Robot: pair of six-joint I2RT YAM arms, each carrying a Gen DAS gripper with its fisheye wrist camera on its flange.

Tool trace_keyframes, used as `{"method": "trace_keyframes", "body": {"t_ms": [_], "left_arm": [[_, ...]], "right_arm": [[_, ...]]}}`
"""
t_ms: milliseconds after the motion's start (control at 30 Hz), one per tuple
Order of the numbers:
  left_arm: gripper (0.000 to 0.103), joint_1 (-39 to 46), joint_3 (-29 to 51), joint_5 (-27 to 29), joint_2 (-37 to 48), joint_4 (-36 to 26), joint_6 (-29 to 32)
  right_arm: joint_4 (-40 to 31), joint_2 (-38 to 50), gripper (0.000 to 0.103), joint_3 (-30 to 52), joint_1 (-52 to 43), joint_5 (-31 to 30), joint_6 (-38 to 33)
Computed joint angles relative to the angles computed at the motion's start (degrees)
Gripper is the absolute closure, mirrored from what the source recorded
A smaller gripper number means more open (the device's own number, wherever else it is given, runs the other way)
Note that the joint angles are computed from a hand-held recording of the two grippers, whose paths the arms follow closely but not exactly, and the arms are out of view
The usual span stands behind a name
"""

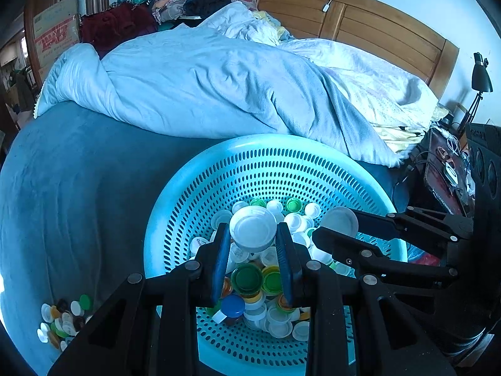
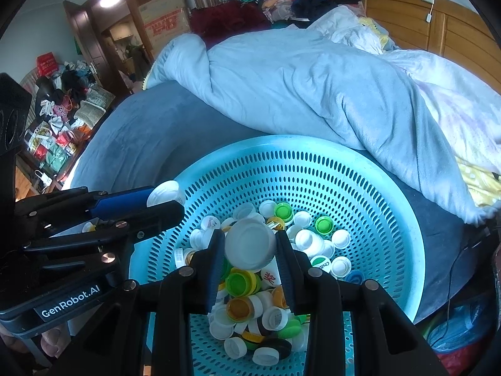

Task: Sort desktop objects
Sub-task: 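Open both tools above the colander to drop the white caps, then move both open tools back toward the cap pile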

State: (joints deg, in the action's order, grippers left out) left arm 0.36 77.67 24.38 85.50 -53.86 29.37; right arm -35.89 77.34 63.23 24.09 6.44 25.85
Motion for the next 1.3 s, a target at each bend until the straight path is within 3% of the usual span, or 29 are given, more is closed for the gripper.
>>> {"method": "trace_keyframes", "body": {"t_ms": [300,367,533,667,700,900,1033,1067,1167,1300], "left_arm": [[0.077,0.3,-0.8,-0.7,-0.1,1.4,-1.2],[0.069,0.5,-1.2,-1.0,-0.1,2.1,-1.4],[0.058,1.3,-1.8,-1.5,-0.2,3.0,-1.3],[0.05,4.7,-2.0,-0.5,0.1,3.3,-0.1],[0.05,5.9,-2.0,0.1,0.1,3.4,0.5],[0.048,21.7,-3.6,6.9,-1.8,7.1,5.5],[0.025,34.9,-4.1,11.2,-0.4,12.4,9.2],[0.024,38.5,-4.4,11.7,0.7,14.6,10.1],[0.022,47.2,-4.1,9.7,7.3,19.9,12.1],[0.022,53.9,-1.5,1.9,19.8,26.6,12.9]], "right_arm": [[0.3,-0.6,0.067,-0.5,-0.5,0.7,0.2],[0.6,-1.0,0.051,-0.9,-0.6,0.9,0.6],[0.4,-1.6,0.035,-1.1,0.1,2.6,1.6],[0.5,-1.7,0.01,-0.5,1.3,4.3,2.1],[0.4,-1.6,0.008,-0.1,2.2,5.1,2.1],[1.3,0.8,0.007,3.9,12.5,13.1,1.0],[4.3,3.9,0.004,6.4,20.1,15.9,0.6],[5.2,5.1,0.002,7.2,22.1,16.2,0.4],[7.4,9.7,0.0,9.7,27.0,15.2,0.5],[9.1,19.0,0.0,13.3,31.2,10.1,1.5]]}}
